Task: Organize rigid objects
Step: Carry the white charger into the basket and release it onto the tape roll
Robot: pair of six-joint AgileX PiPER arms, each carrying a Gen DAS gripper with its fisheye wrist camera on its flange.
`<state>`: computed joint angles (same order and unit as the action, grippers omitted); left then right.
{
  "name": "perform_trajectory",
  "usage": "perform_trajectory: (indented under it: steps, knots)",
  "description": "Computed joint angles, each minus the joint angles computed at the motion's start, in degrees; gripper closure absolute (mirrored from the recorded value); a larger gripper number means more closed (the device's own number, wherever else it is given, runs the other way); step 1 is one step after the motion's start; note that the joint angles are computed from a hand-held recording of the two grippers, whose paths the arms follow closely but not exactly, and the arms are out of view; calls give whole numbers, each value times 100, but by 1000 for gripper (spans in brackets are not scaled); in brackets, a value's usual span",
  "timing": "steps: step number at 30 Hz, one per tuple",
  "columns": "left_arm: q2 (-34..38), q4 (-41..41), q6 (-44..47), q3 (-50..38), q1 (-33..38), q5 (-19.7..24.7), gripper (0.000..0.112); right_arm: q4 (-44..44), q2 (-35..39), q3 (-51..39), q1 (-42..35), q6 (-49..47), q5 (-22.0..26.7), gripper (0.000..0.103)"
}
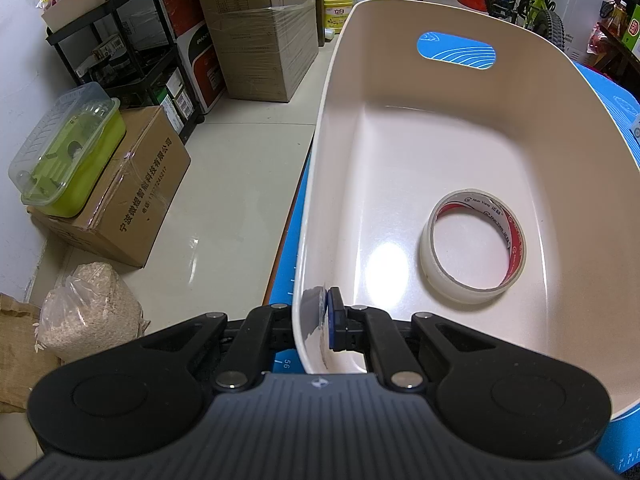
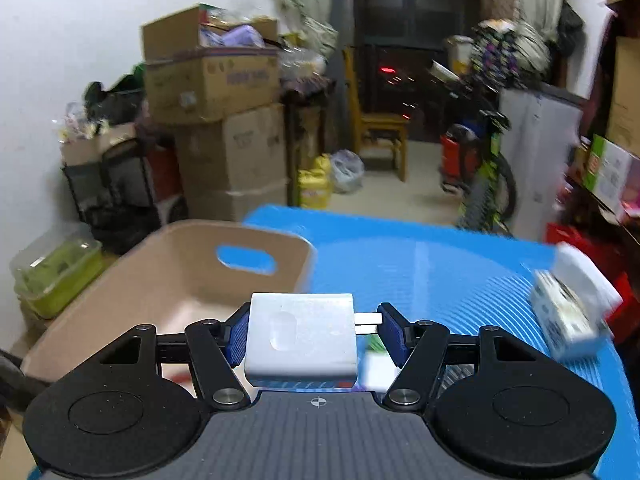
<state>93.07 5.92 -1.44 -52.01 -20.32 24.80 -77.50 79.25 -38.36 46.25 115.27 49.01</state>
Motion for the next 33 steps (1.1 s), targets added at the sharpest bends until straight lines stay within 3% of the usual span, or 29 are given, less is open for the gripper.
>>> perform_trajectory:
  steps: [7,12,15,21,33]
  knots:
    - [1,1,-6,-1,-4,0,103,66,1000,-1231,-428,-1127,-885,35]
    - [3,14,-23,-3,-10,1,103,1496,1860,-2312,-776,-2982,-1428,35]
    - [3,21,-30,-2,-14,-1,103,2568,2347,-2963,-874,-4184,-1391,35]
    - [5,37,-56,-5,-24,3,103,3802,3098,-3771,-981,-5681,-1121,35]
    - [16,112,-128,-13,-48,-9,103,5354,3968,-4974,-1140,-7442,-40,35]
